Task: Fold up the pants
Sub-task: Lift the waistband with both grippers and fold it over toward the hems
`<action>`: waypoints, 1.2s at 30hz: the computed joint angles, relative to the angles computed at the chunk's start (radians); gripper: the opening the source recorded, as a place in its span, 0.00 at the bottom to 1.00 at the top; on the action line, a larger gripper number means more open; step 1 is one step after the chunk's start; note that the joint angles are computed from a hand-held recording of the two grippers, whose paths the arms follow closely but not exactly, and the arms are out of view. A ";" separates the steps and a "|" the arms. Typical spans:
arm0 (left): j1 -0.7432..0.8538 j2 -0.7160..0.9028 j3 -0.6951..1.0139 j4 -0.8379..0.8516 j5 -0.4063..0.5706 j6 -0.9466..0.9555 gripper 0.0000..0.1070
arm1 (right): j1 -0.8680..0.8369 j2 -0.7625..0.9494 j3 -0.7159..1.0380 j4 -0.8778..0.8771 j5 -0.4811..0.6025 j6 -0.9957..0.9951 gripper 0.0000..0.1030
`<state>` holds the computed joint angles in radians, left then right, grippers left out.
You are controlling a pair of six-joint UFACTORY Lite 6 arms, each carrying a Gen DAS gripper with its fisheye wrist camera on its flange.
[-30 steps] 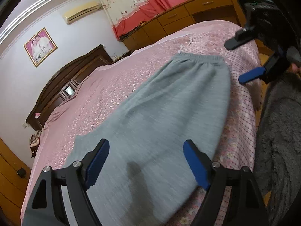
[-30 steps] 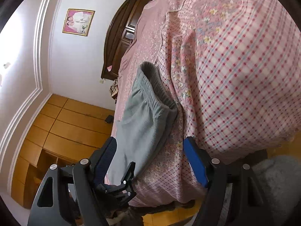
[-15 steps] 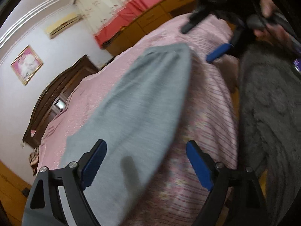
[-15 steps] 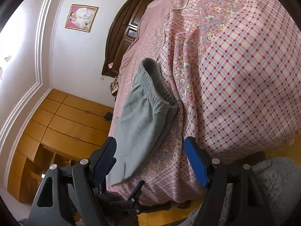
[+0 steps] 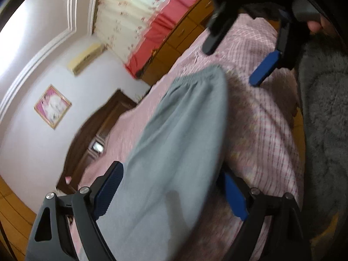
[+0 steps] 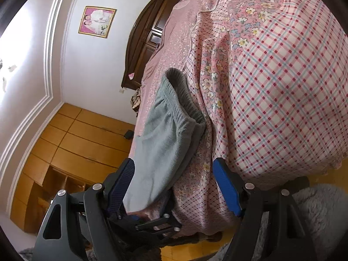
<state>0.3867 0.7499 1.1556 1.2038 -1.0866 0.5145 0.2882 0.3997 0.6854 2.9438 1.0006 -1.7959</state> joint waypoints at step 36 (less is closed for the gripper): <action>-0.118 -0.220 -0.041 0.102 0.082 -0.381 0.30 | -0.135 0.195 0.195 -0.167 0.167 0.270 0.83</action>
<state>0.2682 0.5296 1.1142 1.3061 -1.0051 0.1336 0.1537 0.5950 0.8800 2.7769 1.1675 -1.5256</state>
